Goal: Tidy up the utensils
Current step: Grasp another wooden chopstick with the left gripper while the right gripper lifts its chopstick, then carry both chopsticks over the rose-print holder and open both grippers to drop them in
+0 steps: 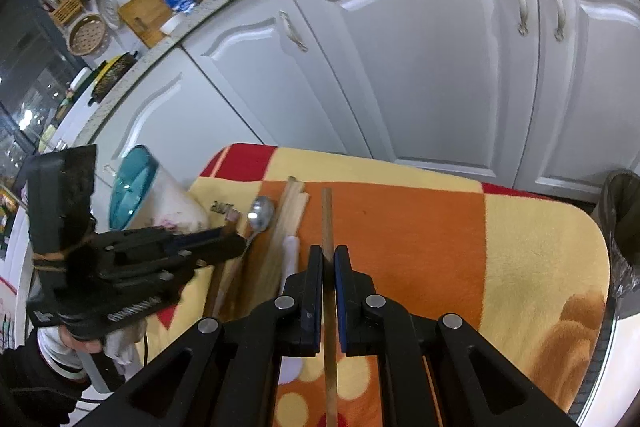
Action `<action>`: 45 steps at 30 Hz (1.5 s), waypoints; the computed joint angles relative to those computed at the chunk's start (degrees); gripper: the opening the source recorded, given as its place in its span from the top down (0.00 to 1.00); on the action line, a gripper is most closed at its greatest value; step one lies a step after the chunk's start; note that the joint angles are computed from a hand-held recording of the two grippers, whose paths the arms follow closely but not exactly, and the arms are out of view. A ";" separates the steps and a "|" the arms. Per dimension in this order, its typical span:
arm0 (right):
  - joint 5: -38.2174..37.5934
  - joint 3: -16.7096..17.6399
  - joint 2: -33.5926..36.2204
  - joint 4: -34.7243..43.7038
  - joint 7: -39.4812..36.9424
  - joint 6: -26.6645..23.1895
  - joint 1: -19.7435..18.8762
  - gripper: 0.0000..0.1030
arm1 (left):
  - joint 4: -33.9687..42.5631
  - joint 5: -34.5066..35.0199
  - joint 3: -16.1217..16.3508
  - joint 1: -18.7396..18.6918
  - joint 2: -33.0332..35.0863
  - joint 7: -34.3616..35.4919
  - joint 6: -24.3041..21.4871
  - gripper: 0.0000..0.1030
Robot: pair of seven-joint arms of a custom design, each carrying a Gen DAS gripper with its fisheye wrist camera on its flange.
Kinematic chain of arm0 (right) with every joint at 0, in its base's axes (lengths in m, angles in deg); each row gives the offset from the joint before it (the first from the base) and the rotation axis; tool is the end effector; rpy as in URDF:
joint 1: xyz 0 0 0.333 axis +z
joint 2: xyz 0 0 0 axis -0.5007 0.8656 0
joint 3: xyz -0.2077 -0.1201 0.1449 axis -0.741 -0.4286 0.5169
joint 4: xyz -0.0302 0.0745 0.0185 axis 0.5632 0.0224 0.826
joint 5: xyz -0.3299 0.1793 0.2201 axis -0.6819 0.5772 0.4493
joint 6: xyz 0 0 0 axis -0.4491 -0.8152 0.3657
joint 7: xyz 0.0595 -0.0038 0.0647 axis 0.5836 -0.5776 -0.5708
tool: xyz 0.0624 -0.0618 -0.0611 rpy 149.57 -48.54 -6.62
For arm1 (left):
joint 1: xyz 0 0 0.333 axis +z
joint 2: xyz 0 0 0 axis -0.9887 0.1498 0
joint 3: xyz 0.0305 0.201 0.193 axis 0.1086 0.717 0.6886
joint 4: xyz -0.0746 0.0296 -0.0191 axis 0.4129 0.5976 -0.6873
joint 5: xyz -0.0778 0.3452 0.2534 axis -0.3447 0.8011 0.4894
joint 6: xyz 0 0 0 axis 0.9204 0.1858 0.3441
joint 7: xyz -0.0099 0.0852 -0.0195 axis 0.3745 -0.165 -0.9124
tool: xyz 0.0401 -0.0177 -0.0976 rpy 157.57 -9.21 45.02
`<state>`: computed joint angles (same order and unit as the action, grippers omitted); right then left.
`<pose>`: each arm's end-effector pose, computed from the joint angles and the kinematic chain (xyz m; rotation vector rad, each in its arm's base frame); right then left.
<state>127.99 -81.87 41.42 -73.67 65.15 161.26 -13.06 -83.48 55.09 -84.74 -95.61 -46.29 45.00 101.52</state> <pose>0.5396 0.0742 0.4617 -1.7012 1.6403 -0.1442 0.5711 -0.2924 0.4827 -1.5453 2.4173 -0.9368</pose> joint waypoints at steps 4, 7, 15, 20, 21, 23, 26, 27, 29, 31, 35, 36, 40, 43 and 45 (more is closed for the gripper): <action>-1.74 1.05 -2.93 -1.53 1.17 1.10 0.67 0.95 | -5.00 -4.20 0.73 0.16 -6.00 1.61 2.33 0.91; -3.79 1.46 -5.13 -2.63 2.50 2.55 1.80 0.95 | -9.74 -6.73 1.46 -0.15 -10.53 2.46 4.68 0.91; -9.08 1.06 -9.00 -3.48 4.45 4.27 5.96 0.95 | -16.52 -10.83 4.15 -0.82 -19.21 3.59 5.60 0.91; -11.80 1.00 -9.56 -2.56 5.71 5.31 7.91 0.95 | -19.58 -11.90 5.42 -1.09 -23.88 3.73 6.87 0.91; -12.08 0.89 -9.71 -2.41 5.70 5.61 8.39 0.95 | -19.96 -12.26 5.83 -1.24 -24.70 4.04 6.92 0.91; -12.44 0.58 -9.51 -1.39 5.35 6.15 9.50 0.95 | -20.33 -12.24 6.23 -1.15 -26.04 4.31 7.20 0.91; -12.89 0.21 -8.87 0.45 4.67 6.81 10.75 0.95 | -19.79 -12.46 7.20 -1.03 -27.35 4.82 7.42 0.91; -12.87 0.14 -8.50 1.30 4.34 7.03 11.20 0.95 | -19.41 -12.75 7.61 -1.06 -27.52 5.14 7.35 0.91; -12.56 0.03 -7.31 3.47 3.54 7.33 12.18 0.95 | -18.42 -13.15 8.36 -0.67 -28.18 5.49 7.41 0.91; -11.99 0.14 -6.29 5.23 2.85 7.55 12.82 0.95 | -17.55 -12.69 8.40 0.19 -28.45 5.18 7.74 0.91; -10.33 0.47 -3.77 9.67 0.66 8.02 13.85 0.95 | -15.55 -9.91 8.04 2.97 -28.65 3.34 9.31 0.91; -9.69 0.48 -3.14 10.86 -0.06 7.97 14.05 0.95 | -15.06 -9.19 7.96 3.61 -28.54 2.84 9.78 0.91; -7.07 1.17 0.54 16.67 -2.45 7.22 13.76 0.95 | -13.01 -5.64 7.36 6.47 -27.15 0.47 11.81 0.91; -4.23 2.24 4.39 21.68 -3.63 6.57 12.75 0.95 | -11.25 -3.35 7.00 8.15 -24.84 -1.66 12.69 0.91; -3.67 3.64 7.33 25.12 -3.47 6.69 11.59 0.95 | -10.52 -1.40 6.39 9.47 -23.25 -3.51 13.40 0.91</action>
<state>124.33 -78.23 48.75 -48.55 61.68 167.95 -1.47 -94.00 53.69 -78.34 -86.14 -69.53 41.49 114.92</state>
